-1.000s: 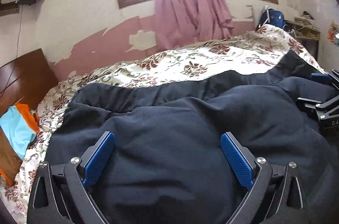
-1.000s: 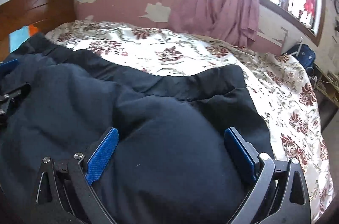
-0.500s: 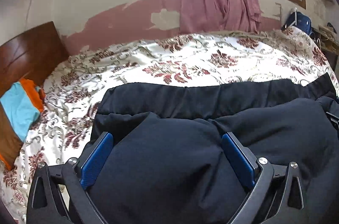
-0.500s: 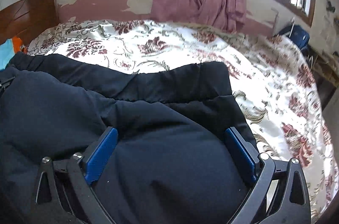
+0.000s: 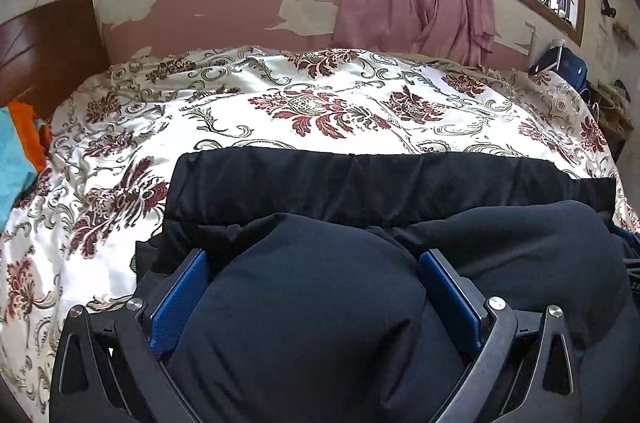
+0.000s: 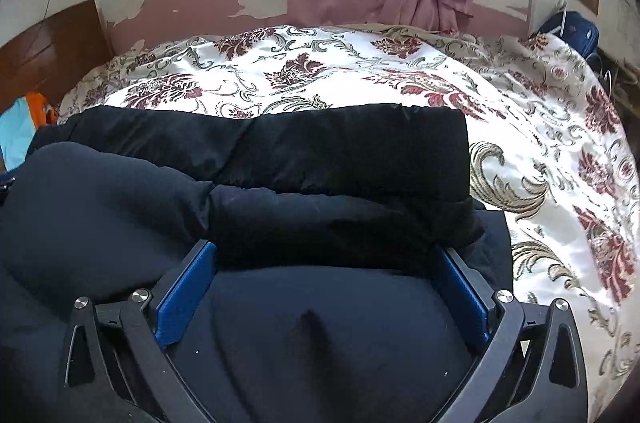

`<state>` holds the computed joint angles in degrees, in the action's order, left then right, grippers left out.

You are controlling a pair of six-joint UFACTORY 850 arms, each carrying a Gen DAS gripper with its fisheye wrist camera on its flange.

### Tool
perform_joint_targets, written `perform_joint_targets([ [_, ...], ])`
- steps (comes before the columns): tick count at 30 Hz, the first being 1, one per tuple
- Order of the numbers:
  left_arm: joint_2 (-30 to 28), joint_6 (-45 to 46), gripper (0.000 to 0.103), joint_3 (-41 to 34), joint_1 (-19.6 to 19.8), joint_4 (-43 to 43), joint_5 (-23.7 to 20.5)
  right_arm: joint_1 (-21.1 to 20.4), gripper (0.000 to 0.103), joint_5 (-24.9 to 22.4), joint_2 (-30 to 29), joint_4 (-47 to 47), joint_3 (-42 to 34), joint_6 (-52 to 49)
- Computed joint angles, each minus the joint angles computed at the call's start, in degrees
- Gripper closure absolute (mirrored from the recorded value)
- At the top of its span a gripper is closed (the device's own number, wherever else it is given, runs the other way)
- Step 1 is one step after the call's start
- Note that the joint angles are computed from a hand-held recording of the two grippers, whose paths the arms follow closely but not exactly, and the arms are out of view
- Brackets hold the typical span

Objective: Fold large clothes

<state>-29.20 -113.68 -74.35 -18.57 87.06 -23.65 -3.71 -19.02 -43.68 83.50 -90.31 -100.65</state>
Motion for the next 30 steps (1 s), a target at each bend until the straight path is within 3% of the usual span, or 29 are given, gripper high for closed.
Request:
perform_joint_targets([
  [5,-0.76,-2.16,0.000,-0.44,0.41,1.55,1.02,0.23,0.001,0.23,-0.98,4.37,-0.28,-3.37],
  [22,-1.88,-0.64,0.000,-1.44,0.61,-0.22,0.81,0.61,0.001,1.07,-1.94,5.98,-0.92,-4.11],
  [26,0.03,-10.44,0.000,1.20,0.58,7.79,0.77,0.11,0.001,-0.54,-0.86,12.91,0.86,-10.94],
  [30,3.73,-16.11,0.000,4.82,-0.67,11.46,-2.78,-0.95,0.001,-4.34,1.30,23.50,4.46,-21.74],
])
